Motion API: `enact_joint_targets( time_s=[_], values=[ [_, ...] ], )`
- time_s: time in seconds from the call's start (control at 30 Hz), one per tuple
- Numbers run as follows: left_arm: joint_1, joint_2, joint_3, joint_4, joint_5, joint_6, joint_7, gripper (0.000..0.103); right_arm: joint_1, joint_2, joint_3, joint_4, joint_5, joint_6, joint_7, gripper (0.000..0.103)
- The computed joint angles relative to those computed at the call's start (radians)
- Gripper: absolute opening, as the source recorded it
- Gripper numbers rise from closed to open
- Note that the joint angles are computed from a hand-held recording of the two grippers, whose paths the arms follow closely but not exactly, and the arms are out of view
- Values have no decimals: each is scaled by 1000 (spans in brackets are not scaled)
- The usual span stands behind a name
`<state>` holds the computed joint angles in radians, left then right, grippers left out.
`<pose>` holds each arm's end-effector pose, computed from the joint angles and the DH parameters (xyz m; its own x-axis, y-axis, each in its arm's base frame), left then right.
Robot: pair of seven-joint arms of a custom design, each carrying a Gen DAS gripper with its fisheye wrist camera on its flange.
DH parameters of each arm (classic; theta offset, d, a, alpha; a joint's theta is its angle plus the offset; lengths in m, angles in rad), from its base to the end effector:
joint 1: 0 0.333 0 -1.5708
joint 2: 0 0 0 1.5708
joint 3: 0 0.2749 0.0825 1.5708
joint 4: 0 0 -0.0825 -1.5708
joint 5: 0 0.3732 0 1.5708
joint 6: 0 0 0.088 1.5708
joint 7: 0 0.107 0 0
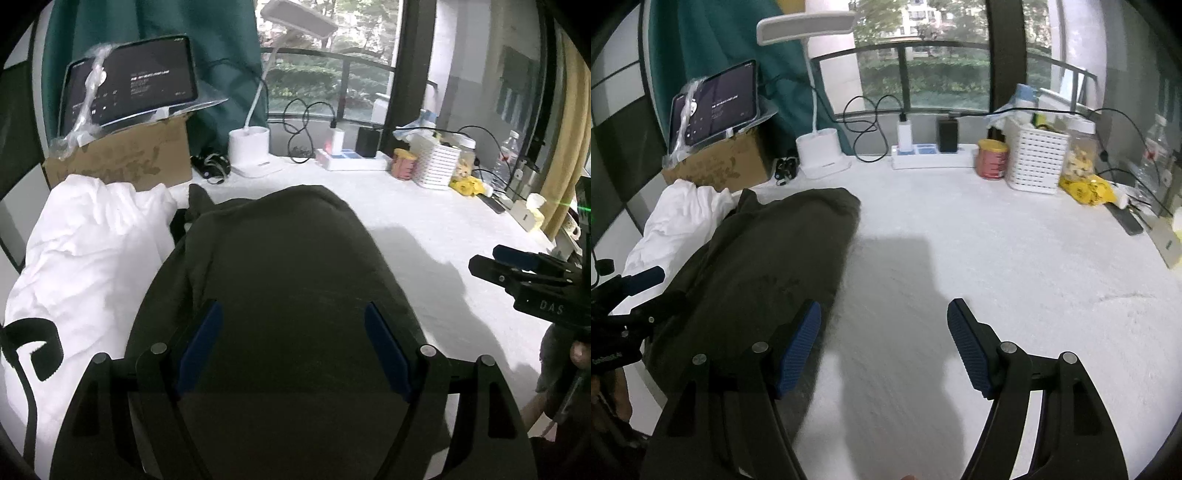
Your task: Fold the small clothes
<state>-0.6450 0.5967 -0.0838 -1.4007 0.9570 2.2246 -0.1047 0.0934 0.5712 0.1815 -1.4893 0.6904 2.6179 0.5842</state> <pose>0.5556 -0.4459 0.3623 0.3965 -0.9136 0.0901 -0.6165 -0.3377 -0.7113 0.6976 0.1567 0.3718 0.6657 -0.7398 -0.0975 -0.5751 -0.4253 -0.6989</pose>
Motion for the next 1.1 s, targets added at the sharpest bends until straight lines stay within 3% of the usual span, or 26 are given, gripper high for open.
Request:
enact_joint_targets(
  time_s=[0.47, 0.5, 0.57, 0.6, 1.0, 1.1],
  values=[
    [-109, 112, 39, 203, 79, -48, 94, 79, -87, -119, -5, -150, 163, 52, -124, 74],
    [-116, 124, 43, 227, 78, -61, 104, 81, -93, -128, -7, -158, 178, 55, -135, 74],
    [-134, 145, 52, 266, 79, -86, 120, 98, -101, -141, -13, -170, 203, 58, -153, 74],
    [-144, 152, 59, 282, 84, -95, 121, 101, -105, -148, -15, -175, 216, 58, -162, 74],
    [-206, 143, 112, 333, 190, -88, 88, 101, -135, -232, -53, -220, 380, 58, -275, 74],
    [-243, 134, 133, 334, 264, -132, 60, 101, -128, -253, -62, -236, 407, 86, -304, 74]
  ],
)
